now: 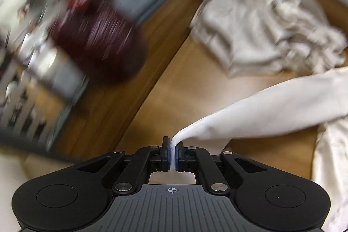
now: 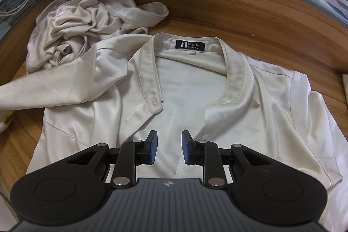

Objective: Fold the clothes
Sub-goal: 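Grasp the shirt side fabric with the left gripper and pull it flat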

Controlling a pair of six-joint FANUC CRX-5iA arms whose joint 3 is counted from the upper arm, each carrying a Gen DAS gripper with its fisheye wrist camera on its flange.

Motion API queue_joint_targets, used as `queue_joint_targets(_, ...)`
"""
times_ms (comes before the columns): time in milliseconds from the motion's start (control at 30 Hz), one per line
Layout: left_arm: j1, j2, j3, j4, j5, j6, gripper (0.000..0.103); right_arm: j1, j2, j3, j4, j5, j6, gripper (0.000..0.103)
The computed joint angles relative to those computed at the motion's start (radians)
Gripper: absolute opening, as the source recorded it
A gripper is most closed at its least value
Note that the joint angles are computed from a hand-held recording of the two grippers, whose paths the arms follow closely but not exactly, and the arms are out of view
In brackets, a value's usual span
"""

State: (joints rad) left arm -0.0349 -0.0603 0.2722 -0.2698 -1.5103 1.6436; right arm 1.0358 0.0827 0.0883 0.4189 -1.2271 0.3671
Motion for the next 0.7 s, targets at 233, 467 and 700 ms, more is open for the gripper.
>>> queue_joint_targets(233, -0.018, -0.068, -0.091, 0.026, 0.104, -0.025, 0.056, -0.022, 0.022, 0.03, -0.035, 0.022, 0.089, 0.027)
queue_joint_targets(467, -0.054, -0.03, -0.161, 0.248, 0.332, -0.221, 0.069, -0.074, 0.065, 0.08, -0.081, 0.061, 0.199, 0.027)
queue_joint_targets(700, -0.099, 0.077, -0.208, 0.503, 0.473, -0.521, 0.082, -0.139, 0.119, 0.139, -0.156, 0.108, 0.307, 0.027)
